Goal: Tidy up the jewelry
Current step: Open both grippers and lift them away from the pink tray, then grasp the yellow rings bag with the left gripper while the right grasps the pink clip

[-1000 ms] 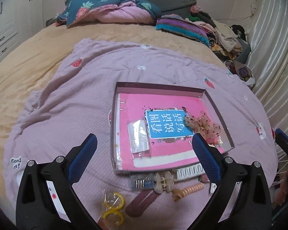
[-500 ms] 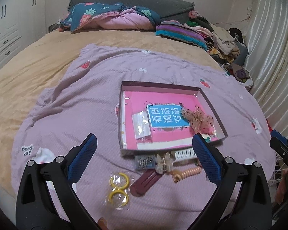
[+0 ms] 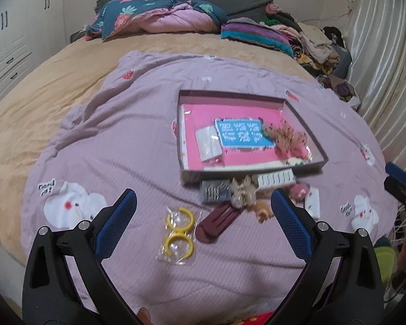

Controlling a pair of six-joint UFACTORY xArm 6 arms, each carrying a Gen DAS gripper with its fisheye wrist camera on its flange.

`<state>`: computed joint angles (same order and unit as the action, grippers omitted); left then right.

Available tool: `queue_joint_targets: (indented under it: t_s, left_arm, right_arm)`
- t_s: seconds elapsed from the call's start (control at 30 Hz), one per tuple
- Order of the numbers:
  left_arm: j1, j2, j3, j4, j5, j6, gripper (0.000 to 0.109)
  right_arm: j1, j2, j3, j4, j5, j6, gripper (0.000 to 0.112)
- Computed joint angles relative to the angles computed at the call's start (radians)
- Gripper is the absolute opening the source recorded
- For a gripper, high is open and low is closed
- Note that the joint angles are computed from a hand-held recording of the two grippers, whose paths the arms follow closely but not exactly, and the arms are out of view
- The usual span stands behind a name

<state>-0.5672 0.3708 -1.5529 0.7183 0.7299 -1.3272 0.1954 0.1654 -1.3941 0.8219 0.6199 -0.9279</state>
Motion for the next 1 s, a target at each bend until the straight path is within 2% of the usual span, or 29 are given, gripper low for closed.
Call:
queue_joint_targets:
  t_s: [0.43, 0.83, 1.0]
  left_arm:
    - [-0.027, -0.002, 0.102, -0.058, 0.013, 0.032, 0.093]
    - [0.014, 0.039, 0.144, -0.124, -0.015, 0.076, 0.093]
    - [0.034, 0.073, 0.139, -0.166, -0.044, 0.094, 0.08]
  right_arm:
    - [-0.001, 0.01, 0.028, -0.032, 0.015, 0.02, 0.083]
    - [0.024, 0.079, -0.009, -0.115, 0.02, 0.061, 0.083]
    - [0.056, 0.144, -0.049, -0.214, -0.014, 0.086, 0.083]
